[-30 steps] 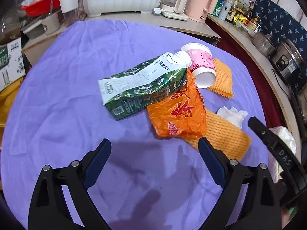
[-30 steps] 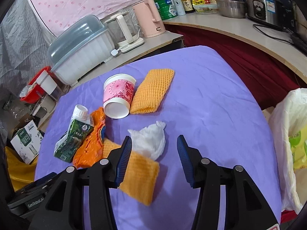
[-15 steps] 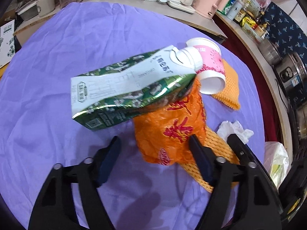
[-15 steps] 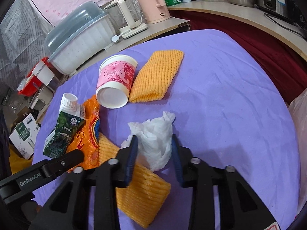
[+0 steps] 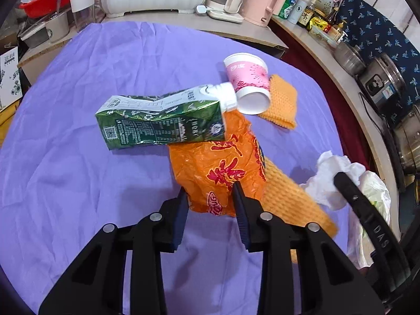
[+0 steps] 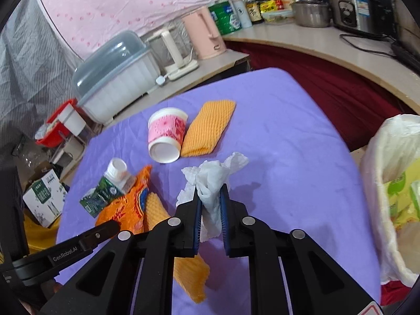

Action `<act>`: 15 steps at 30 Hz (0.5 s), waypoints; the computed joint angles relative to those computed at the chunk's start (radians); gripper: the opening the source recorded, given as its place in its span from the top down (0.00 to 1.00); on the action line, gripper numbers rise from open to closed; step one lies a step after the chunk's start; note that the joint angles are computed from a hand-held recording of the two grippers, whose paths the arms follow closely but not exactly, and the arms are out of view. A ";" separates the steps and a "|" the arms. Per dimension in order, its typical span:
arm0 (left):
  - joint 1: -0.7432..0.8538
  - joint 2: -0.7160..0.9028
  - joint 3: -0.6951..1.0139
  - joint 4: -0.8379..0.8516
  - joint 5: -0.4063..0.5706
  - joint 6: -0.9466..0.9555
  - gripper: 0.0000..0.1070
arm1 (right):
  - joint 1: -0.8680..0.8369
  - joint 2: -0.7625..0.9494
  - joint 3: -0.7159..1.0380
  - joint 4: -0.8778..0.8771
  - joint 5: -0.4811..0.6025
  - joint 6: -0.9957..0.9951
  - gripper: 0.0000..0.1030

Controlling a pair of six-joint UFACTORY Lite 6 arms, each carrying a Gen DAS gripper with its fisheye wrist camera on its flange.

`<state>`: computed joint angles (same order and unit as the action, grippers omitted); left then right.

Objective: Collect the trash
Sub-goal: 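Grasp the orange printed bag with the left gripper while the right gripper grasps the white tissue, then carry the orange bag and tissue over the bin and open both grippers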

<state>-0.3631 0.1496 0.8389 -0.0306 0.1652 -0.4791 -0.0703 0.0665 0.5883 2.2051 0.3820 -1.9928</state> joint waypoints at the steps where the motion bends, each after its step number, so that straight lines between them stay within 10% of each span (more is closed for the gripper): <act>1: -0.011 -0.024 -0.010 0.024 0.007 -0.027 0.71 | -0.023 -0.046 -0.024 -0.041 0.001 0.036 0.87; 15: -0.252 -0.368 -0.074 0.434 0.194 -0.513 0.76 | -0.381 -0.512 -0.193 -0.699 0.148 0.566 0.87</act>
<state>-0.6147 -0.2189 0.7649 0.4032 0.3591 -0.9926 -0.4511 -0.4457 0.3951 1.5062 0.5299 -1.4266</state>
